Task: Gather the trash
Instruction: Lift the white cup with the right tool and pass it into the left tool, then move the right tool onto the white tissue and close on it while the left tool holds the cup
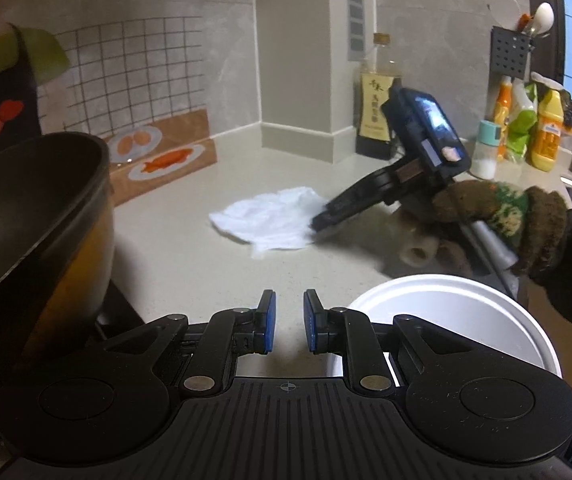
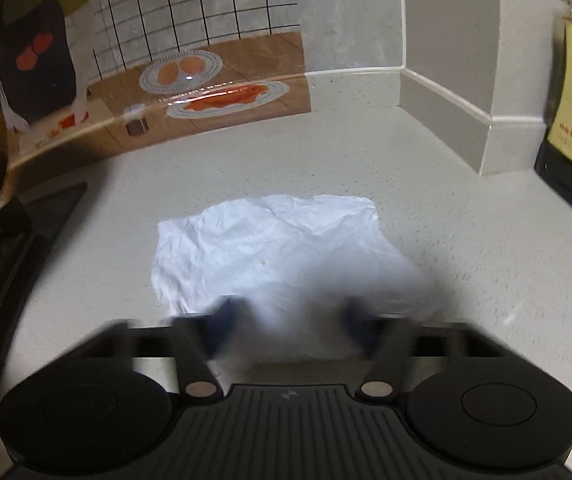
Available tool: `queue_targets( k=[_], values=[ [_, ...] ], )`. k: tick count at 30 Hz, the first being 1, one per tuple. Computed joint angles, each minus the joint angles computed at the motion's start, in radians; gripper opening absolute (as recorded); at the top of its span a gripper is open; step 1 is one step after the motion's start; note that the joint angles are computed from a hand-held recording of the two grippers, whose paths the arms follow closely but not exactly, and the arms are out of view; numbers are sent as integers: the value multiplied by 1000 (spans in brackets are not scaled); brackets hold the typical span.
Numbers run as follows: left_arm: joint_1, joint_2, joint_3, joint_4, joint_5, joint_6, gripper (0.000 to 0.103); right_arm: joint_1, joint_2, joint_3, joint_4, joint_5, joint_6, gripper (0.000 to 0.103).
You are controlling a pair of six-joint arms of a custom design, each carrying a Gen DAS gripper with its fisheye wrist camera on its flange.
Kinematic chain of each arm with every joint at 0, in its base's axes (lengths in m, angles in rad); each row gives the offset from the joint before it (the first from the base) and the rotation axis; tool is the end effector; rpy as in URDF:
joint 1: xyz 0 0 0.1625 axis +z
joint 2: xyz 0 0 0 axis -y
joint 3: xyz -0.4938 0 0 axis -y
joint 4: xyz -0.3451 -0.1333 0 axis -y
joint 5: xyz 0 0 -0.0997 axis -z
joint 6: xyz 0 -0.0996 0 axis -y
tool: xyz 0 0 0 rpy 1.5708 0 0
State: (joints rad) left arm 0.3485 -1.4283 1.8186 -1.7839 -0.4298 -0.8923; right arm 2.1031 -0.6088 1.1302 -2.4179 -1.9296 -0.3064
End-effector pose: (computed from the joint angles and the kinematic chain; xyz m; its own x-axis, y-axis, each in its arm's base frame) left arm -0.3748 -0.3743 0.4616 -0.7150 0.0185 -0.6988 0.5871 0.5585 -0.5860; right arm 0.5053 -0.6641 0.2166 -0.6785 -0.6070 0.4137 -0.7190 0.6642 -0.2047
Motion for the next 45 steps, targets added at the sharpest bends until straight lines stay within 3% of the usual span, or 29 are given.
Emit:
queue_targets(
  k=[1,9,15,16,18,19,20,22,24,26,28,31,36,38,40,42,43,44,45],
  values=[
    [0,1,6,-25,-5,21,18,-2,-11,-2,39,23,15,5],
    [-2,13,73,-260,-11,192,19,18,-241,247,-64,38,32,4],
    [-9,16,72,-276,-43,152,19,34,-276,282,-64,-39,62,6],
    [-14,13,71,-272,-38,148,19,37,-264,279,-74,-54,60,11],
    [-26,6,69,-250,-5,135,19,46,-229,266,-106,-87,36,33],
    [-31,4,65,-221,17,119,19,51,-210,263,-137,-110,17,58],
    [-35,3,57,-177,36,97,19,57,-186,253,-164,-140,-1,75],
    [-31,2,38,-94,52,57,19,70,-131,221,-203,-203,-42,76],
    [-22,-2,27,-55,37,32,19,79,-86,187,-230,-221,-83,78],
    [-13,-2,17,-32,22,22,19,92,-41,144,-242,-246,-120,89],
    [-9,-3,11,-8,14,11,19,110,16,103,-294,-303,-193,89],
    [-1,-2,5,0,6,14,19,104,65,38,-278,-256,-269,89],
    [15,3,6,-25,-14,39,19,63,115,-117,-36,-140,-79,89],
    [22,7,8,-43,-20,53,19,52,119,-131,5,-124,-26,85],
    [26,12,11,-61,-23,70,19,44,100,-97,12,-107,-14,71],
    [31,13,17,-86,-22,91,19,47,66,-23,-52,-118,-74,46],
    [30,13,21,-99,-19,99,19,46,46,-2,-45,-106,-81,21],
    [30,14,26,-115,-18,109,19,44,24,16,-25,-95,-73,5],
    [29,14,29,-124,-17,114,19,44,-1,33,6,-94,-56,5]
  ],
)
